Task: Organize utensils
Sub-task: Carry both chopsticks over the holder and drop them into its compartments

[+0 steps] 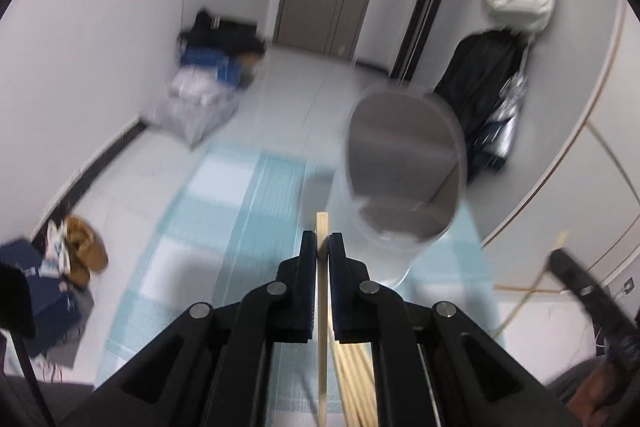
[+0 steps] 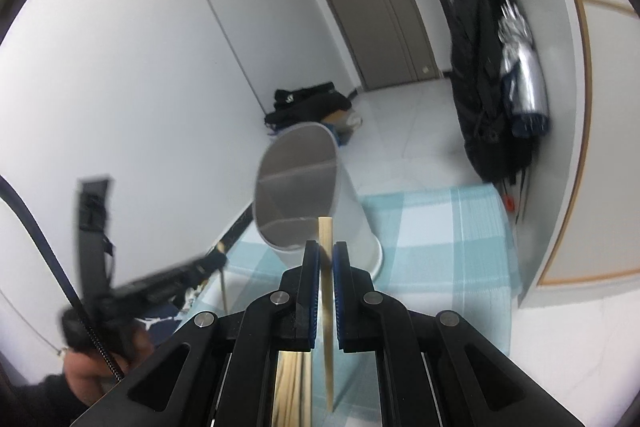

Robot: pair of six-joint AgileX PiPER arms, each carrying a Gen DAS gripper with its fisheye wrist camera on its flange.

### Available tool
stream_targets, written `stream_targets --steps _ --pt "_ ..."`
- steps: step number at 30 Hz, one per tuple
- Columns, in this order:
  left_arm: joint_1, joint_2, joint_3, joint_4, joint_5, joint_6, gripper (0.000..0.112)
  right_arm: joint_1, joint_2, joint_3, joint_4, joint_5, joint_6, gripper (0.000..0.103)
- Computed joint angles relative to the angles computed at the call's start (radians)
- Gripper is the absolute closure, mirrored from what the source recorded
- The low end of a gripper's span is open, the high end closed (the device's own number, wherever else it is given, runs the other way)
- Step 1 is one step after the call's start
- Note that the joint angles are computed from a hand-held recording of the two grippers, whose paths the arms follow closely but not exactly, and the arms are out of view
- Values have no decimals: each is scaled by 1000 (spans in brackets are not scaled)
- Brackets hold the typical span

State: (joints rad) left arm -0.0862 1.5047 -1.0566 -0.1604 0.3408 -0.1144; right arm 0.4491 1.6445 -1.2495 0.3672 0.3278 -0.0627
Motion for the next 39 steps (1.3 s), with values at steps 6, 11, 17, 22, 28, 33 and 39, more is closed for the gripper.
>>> stream_targets --steps 6,11,17,22,28,33,39 --pt "-14 -50 6 -84 -18 116 109 67 -14 5 -216 -54 156 97" --pt "-19 -86 -2 -72 13 160 110 85 -17 -7 -285 -69 212 97" --pt "4 -99 -99 -118 111 246 110 82 -19 -73 -241 -40 162 97" --pt "37 -64 -258 -172 206 307 110 64 -5 -190 -194 23 116 97" --pt "40 24 -471 -185 259 323 110 31 98 -472 -158 134 28 97" --pt "44 124 -638 -208 276 353 110 11 243 -757 -125 222 -49 97" --pt "66 259 -792 -251 294 406 110 -7 443 -1082 -120 302 -96 97"
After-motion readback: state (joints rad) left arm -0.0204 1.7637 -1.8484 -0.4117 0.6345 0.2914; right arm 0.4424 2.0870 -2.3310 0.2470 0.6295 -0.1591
